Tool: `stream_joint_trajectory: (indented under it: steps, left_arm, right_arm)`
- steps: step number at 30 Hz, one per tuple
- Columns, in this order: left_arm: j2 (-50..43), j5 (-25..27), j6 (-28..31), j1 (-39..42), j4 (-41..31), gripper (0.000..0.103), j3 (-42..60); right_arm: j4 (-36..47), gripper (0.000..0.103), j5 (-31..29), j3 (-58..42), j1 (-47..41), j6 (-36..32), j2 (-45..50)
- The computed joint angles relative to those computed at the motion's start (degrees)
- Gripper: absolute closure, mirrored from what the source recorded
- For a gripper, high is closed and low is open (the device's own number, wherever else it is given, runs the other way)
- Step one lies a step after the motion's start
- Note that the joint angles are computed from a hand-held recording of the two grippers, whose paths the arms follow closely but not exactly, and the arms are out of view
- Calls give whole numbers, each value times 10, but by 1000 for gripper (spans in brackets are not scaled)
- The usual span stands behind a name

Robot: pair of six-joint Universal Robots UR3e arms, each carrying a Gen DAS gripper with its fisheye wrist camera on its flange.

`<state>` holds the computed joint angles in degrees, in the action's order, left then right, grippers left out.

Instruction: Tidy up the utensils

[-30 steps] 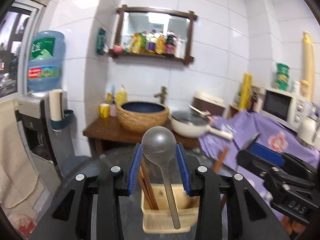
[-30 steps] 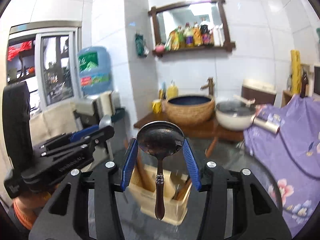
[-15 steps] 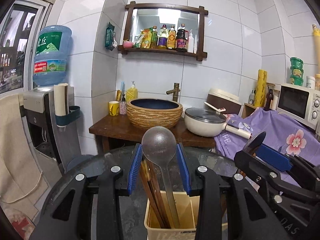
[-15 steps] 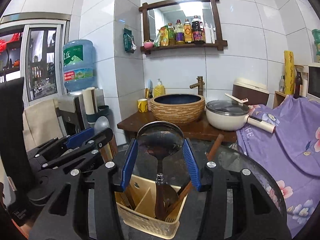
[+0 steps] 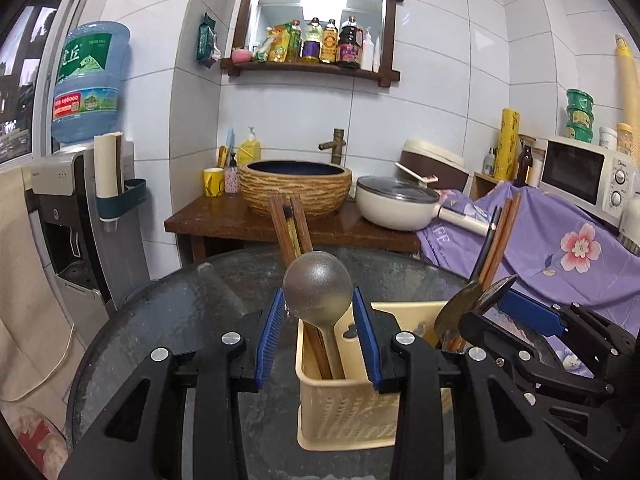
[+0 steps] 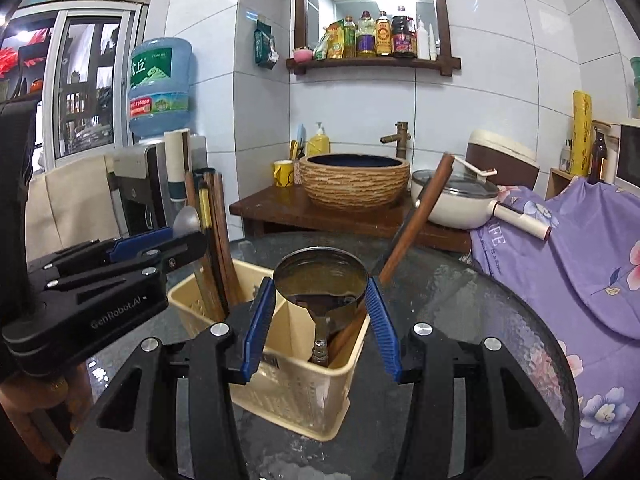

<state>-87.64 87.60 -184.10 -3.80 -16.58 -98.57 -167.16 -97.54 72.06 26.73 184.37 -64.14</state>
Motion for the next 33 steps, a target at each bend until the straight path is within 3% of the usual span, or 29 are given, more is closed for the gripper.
stream_joint_trajectory:
  steps: [16,20,22,30,33]
  left_arm:
    - [21,-18,9,10,-3,67,-48]
    - [54,-35,-2,25,5,54,-71]
    - [73,-42,-10,32,11,49,-85]
    - [229,-61,-9,74,58,6,-228]
    - [320,-87,23,102,33,6,-287]
  right_arm:
    - [-43,55,10,52,-9,8,-18]
    - [-63,41,15,67,-11,10,-29]
    - [-80,39,15,80,-10,8,-38]
    - [-140,19,-7,206,16,12,-129]
    - [-180,10,2,298,29,17,-188]
